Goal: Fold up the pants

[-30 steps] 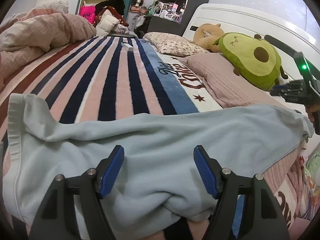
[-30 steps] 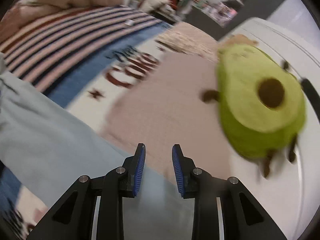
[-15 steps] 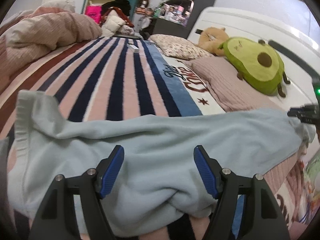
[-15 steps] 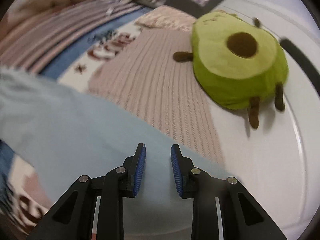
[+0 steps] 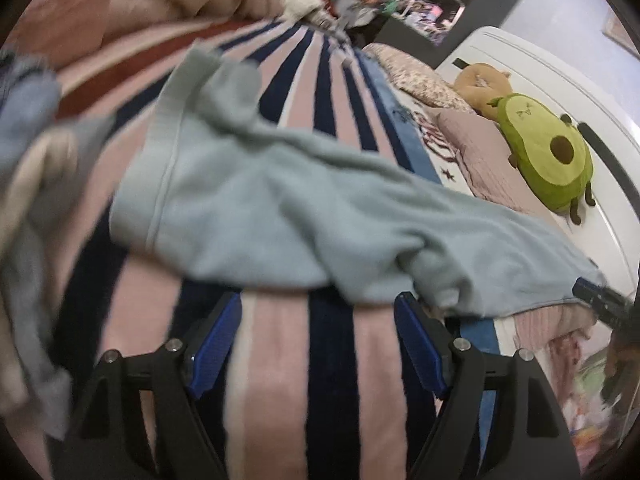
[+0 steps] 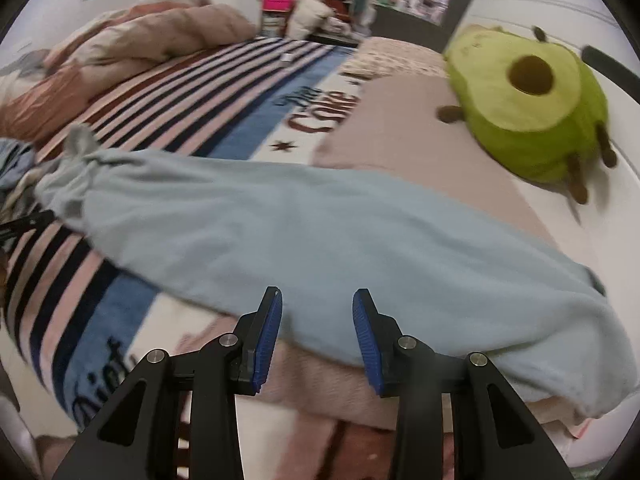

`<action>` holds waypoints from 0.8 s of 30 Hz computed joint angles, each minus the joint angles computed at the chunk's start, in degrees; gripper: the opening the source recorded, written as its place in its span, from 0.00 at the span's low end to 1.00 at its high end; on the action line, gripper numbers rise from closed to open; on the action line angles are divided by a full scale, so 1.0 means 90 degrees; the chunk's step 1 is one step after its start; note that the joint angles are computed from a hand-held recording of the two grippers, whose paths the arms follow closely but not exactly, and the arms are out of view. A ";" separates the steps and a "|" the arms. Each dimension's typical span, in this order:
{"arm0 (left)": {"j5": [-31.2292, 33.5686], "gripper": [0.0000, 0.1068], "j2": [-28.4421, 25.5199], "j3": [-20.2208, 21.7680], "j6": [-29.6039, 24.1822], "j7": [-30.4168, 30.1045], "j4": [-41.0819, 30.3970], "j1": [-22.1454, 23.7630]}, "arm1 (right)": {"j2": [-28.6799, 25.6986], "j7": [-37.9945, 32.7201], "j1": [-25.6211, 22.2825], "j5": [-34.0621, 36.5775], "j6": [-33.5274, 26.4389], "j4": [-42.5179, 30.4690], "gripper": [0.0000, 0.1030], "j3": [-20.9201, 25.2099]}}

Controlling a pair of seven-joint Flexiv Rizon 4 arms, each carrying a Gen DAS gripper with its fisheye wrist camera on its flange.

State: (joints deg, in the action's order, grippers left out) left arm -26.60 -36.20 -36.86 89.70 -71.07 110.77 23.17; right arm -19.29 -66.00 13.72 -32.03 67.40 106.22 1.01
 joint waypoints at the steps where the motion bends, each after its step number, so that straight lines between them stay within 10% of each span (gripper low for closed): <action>1: -0.0039 0.70 -0.0002 0.0029 0.0051 -0.0082 0.0040 -0.0034 | 0.0009 -0.0076 -0.0020 0.0082 0.0052 0.0022 0.31 0.0072; 8: 0.0111 0.73 -0.0480 -0.0240 0.0490 -0.0608 -0.0291 0.0125 | 0.0134 -0.0303 0.0001 0.0433 0.0426 0.0216 0.31 0.0273; 12: 0.0224 0.71 -0.0725 0.0903 0.0630 -0.1169 -0.1114 -0.0728 | 0.0014 -0.0486 0.0009 0.0675 0.0320 0.0088 0.31 0.0322; 14: 0.0267 0.52 -0.0801 0.1625 0.0490 -0.1449 -0.1543 -0.1245 | -0.0079 -0.0566 0.0005 0.0795 0.0254 -0.0008 0.31 0.0337; 16: 0.0324 0.11 -0.0854 0.2280 0.0387 -0.1666 -0.1877 -0.1696 | -0.0154 -0.0591 0.0005 0.0905 0.0226 -0.0076 0.31 0.0334; 24: 0.1001 0.04 -0.0115 0.3126 0.1867 -0.2115 -0.1306 -0.2090 | -0.0123 -0.0516 0.0056 0.1072 0.0362 0.0018 0.31 0.0331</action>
State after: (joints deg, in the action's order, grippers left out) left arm -17.59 -37.23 -8.73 106.50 -90.10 99.02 4.36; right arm -20.39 -70.65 14.22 -22.37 70.66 106.38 3.99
